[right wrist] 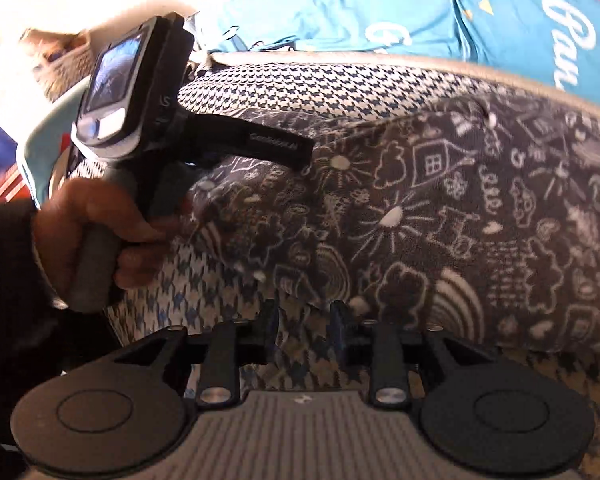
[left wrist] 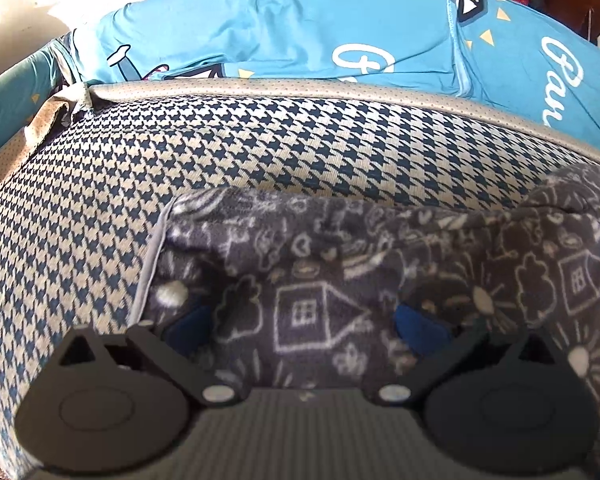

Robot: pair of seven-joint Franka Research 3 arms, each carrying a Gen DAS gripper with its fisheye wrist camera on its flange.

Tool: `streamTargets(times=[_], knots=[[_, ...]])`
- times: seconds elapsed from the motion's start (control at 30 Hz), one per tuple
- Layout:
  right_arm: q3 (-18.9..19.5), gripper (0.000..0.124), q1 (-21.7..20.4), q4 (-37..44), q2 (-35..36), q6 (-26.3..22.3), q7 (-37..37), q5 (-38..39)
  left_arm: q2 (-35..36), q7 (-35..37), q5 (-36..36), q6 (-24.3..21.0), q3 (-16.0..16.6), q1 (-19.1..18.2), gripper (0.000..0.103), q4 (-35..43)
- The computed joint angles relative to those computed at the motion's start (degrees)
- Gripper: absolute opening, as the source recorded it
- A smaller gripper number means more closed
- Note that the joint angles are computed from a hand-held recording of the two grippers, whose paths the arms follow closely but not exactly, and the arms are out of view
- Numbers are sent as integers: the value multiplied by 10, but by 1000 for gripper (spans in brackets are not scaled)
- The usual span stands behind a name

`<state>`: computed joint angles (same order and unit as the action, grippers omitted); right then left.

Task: Fold clothes

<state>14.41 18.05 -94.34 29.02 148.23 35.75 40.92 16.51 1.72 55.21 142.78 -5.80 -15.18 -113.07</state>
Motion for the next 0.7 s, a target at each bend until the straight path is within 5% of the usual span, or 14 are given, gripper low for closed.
streamTargets(times=[0.33, 0.47, 0.7], knots=[[11, 33, -28, -4, 2, 142, 10, 56, -103, -42, 8, 17, -23, 16, 103, -112], [54, 36, -51, -13, -2, 148, -62, 90, -132, -54, -10, 32, -27, 37, 103, -152], [67, 38, -4, -2, 16, 113, -129, 75, -164, -61, -35, 84, -23, 79, 103, -212]])
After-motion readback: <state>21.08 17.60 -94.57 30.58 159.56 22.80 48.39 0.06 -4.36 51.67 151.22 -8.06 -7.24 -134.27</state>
